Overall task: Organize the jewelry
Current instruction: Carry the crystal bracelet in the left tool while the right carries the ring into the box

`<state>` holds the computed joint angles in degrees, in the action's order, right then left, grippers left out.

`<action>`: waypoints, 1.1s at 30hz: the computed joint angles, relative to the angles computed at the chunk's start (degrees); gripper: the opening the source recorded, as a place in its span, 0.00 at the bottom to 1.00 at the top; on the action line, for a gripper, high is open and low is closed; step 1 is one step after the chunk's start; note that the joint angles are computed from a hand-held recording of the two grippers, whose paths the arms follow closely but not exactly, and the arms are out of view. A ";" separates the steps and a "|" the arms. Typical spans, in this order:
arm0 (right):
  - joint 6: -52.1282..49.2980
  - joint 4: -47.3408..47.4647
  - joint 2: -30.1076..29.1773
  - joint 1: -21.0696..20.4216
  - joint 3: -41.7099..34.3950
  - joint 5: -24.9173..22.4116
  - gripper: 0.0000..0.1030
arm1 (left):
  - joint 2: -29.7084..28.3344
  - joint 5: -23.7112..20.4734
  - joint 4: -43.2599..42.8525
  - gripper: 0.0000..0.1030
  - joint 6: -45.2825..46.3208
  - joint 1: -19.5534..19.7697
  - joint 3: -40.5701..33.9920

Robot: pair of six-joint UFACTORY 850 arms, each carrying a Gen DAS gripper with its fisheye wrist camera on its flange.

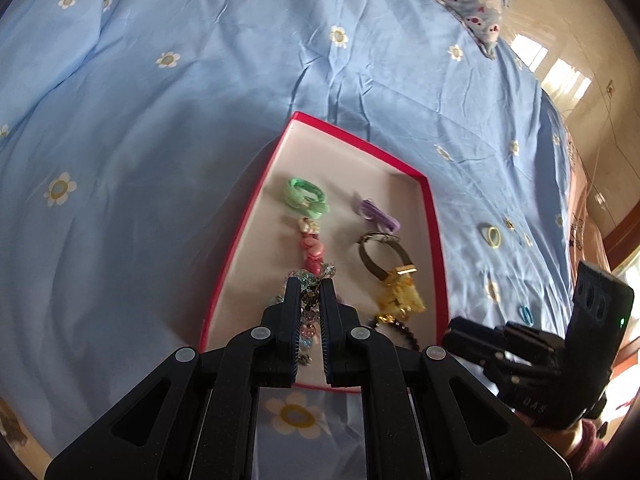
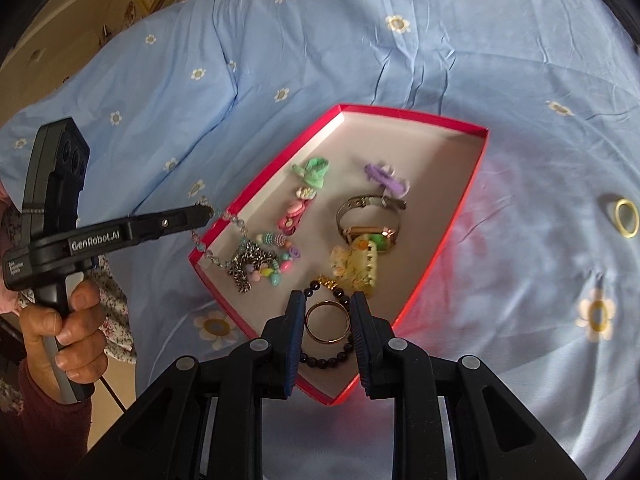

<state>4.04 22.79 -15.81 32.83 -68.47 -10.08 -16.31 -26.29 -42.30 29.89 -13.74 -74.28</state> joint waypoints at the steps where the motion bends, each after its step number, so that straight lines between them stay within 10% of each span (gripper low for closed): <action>1: 0.00 -0.02 -0.54 0.06 -0.40 -0.33 0.22 | -0.36 0.08 0.24 0.07 -0.27 0.08 -0.29; 33: 8.76 -15.30 -8.12 2.02 -7.20 -5.99 0.23 | -5.52 0.89 13.44 0.07 -12.49 0.03 -1.80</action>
